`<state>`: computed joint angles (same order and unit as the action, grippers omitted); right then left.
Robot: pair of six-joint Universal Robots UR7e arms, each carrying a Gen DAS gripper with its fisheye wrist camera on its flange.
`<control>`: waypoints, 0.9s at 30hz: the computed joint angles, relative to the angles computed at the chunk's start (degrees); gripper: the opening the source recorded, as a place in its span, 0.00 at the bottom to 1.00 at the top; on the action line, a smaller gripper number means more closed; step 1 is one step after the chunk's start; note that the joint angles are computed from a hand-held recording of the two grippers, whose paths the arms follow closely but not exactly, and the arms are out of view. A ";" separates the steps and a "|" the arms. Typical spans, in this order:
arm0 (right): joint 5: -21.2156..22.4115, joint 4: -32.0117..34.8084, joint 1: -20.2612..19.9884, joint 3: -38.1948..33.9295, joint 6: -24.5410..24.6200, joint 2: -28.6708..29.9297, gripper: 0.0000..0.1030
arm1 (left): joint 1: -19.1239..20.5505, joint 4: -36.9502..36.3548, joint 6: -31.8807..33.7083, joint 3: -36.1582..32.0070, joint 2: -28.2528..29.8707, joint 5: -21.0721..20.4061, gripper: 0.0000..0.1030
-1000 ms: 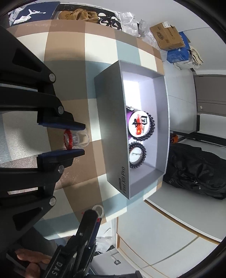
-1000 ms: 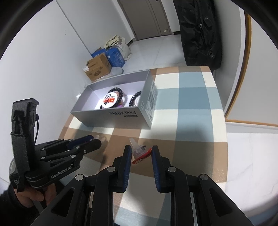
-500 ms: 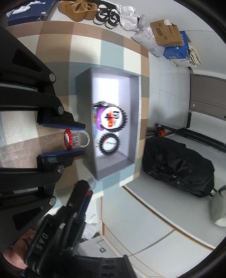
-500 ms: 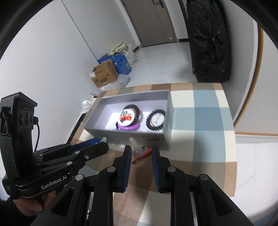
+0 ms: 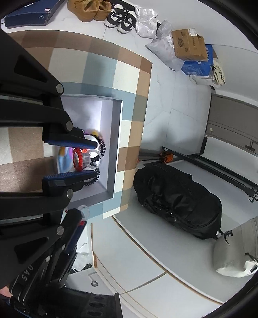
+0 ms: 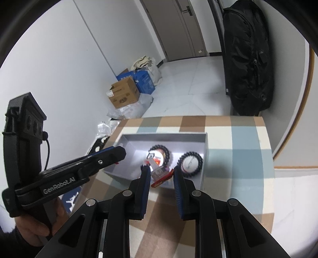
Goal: Organize jewelry
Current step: 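Carry both red pieces over the white box and release them inside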
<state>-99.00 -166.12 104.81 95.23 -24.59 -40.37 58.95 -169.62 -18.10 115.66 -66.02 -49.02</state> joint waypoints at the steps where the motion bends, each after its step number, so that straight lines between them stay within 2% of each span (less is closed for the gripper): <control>1: 0.19 0.01 0.02 -0.39 0.09 0.21 0.22 | 0.22 -0.04 -0.10 -0.19 0.03 -0.21 0.16; 9: 0.62 2.52 -0.21 -4.77 1.01 2.89 0.21 | 1.57 1.76 -0.52 -2.64 1.01 -1.47 0.16; 15: 1.59 4.47 -1.07 -7.23 2.27 4.22 0.21 | 2.26 2.18 1.53 -4.14 2.30 -0.39 0.16; 25: 2.76 8.03 -1.86 -10.18 4.52 5.86 0.22 | 3.75 5.74 -0.31 -5.67 2.64 -2.65 0.16; 27: 2.67 8.22 -1.78 -10.46 4.59 6.14 0.22 | 3.59 6.18 -1.53 -5.60 2.60 -1.29 0.17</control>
<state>-96.33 -157.89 103.03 84.76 -20.00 -34.23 62.54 -163.44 -19.63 110.06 -63.42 -50.31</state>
